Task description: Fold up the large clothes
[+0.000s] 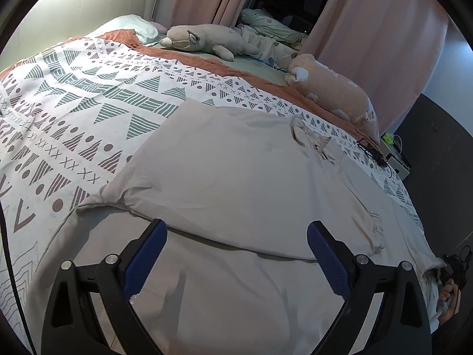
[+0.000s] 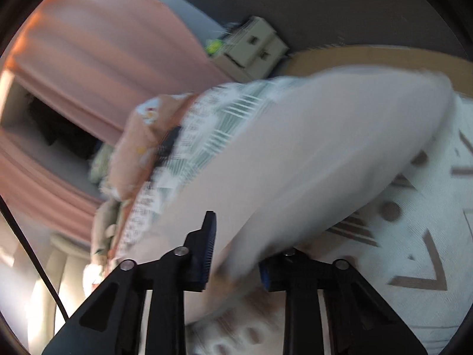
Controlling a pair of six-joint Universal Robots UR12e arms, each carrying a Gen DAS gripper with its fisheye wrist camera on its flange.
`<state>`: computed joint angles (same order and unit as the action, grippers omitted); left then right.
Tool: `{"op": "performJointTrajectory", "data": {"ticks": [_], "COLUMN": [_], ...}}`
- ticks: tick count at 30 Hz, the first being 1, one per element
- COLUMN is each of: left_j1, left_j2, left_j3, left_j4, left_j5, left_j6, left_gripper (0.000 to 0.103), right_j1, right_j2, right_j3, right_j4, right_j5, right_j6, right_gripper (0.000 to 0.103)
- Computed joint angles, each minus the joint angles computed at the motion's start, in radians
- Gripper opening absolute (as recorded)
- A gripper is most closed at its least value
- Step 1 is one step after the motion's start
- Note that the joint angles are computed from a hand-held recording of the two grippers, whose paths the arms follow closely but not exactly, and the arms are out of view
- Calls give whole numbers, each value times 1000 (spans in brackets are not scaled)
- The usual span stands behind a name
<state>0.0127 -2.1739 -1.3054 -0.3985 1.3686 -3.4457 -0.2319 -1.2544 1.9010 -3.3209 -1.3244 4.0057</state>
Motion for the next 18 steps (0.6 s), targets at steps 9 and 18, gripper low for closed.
{"op": "performJointTrajectory", "data": {"ticks": [9,18], "left_j1": [18,33], "left_j2": [5,0], "left_j3": [-4,1], "left_j4": [36,47], "left_j5": [-31,-64], "left_j6": [-51,-110], "left_gripper": [98,98], "right_j1": [60,125], "right_j2": [-39,-43], "right_j3": [-70,-135], "right_j4": [0,50], "right_j5": [34,107], "right_j6": [-84,-166], "right_gripper": [22,22]}}
